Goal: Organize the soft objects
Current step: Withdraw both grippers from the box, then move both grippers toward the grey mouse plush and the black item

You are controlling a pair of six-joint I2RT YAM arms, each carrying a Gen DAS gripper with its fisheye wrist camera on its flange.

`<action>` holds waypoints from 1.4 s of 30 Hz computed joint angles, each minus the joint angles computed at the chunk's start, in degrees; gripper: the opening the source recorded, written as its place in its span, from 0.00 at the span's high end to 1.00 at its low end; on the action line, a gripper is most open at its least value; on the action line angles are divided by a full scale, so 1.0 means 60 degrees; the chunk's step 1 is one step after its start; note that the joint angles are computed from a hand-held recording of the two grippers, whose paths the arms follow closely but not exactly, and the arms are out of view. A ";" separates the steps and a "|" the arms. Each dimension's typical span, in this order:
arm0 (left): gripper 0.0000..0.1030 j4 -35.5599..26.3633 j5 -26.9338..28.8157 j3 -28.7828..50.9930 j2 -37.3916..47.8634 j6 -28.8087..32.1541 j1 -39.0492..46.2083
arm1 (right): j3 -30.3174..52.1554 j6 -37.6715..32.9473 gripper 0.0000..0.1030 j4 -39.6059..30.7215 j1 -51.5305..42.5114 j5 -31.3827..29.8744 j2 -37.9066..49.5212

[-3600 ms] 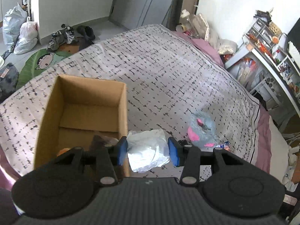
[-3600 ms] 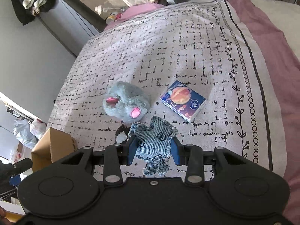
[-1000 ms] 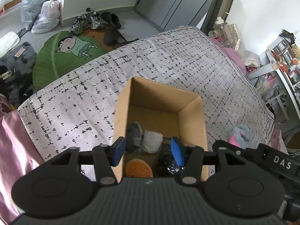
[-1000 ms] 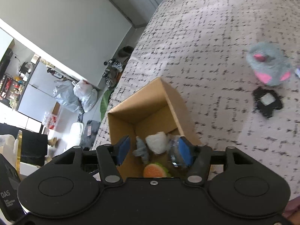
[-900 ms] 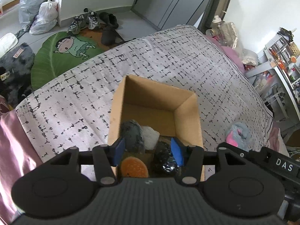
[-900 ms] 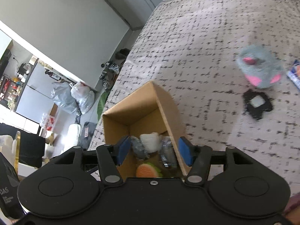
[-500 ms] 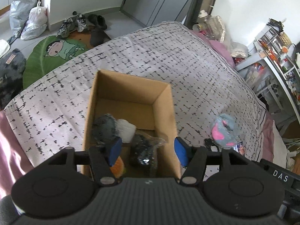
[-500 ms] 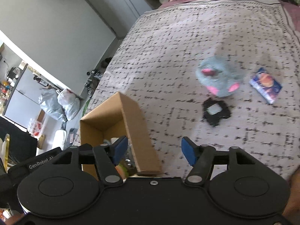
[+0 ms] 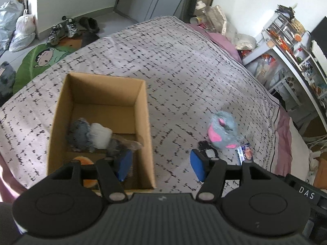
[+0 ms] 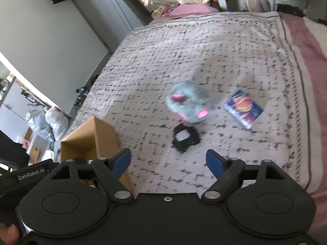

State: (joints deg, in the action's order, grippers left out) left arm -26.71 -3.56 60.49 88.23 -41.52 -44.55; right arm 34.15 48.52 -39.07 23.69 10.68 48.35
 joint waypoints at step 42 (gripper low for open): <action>0.41 -0.1779 -0.0289 0.6286 0.6609 -0.0628 -0.1637 | -0.1112 -0.5226 0.01 0.3336 -0.6554 -0.2172 0.3765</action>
